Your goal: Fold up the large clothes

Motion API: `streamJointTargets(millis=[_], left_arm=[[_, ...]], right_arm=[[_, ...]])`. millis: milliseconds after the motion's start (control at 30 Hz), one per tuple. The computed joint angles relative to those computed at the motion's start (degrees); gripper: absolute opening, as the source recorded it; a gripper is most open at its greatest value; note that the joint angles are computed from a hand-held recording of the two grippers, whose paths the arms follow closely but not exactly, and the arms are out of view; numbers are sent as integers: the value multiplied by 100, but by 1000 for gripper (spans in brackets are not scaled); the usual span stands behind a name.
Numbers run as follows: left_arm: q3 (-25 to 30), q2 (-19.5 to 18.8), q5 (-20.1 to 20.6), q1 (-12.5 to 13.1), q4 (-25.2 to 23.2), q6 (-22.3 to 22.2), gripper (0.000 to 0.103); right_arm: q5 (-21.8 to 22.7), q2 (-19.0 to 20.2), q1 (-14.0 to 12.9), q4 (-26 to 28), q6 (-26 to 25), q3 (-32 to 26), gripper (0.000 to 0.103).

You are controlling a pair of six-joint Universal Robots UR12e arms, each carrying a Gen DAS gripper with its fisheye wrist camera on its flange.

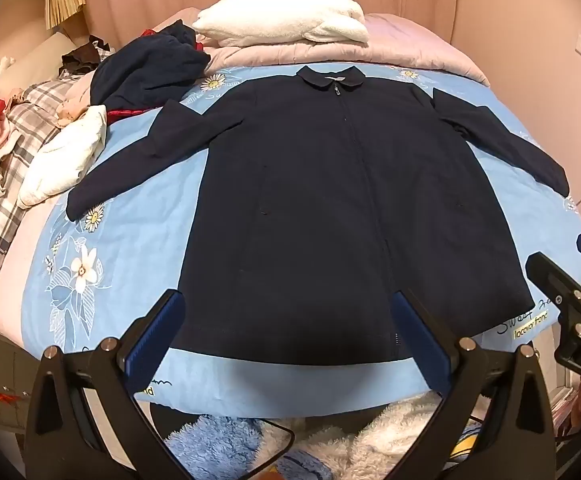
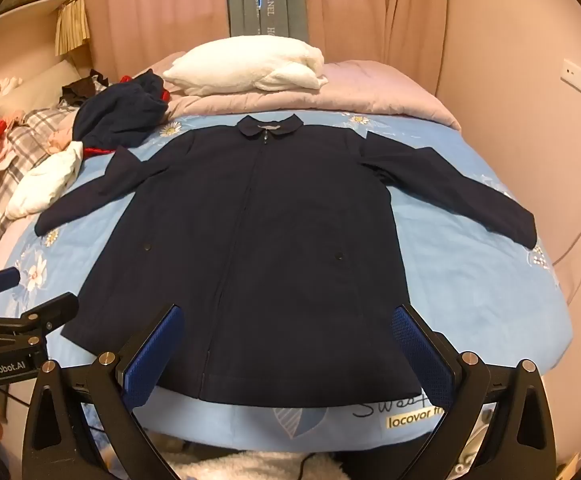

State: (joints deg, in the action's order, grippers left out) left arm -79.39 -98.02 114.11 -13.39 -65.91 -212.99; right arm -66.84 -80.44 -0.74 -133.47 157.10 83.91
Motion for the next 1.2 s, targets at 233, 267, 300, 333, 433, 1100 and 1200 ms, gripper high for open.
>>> streamJointTargets(millis=[233,267,300,333,433,1100,1200], left_arm=[[-57,13,-64,-13,57,-39,103],[-61,20,-68,4,55,-18,103],[-42,15,-44,-4,29,-17,103],[-50,33,-39,9,25,7,103],[-2,-2,-11,-3,-9,21,103],[7,-4,-76,15,-8,-16,103],[7,-2,-62,10,-11,-18,103]], right_arm=[[-5,-6,-2,-1,4,9,103],[-8,-8,-1,-2,3,11,103],[-9,-11,0,-3,3,13,103],[-8,-11,0,-4,5,13,103],[7,-7,-7,-9,-2,13,103],[18,1,11,-29,-17,29,103],[23,8,2,-25,-29,27,103]])
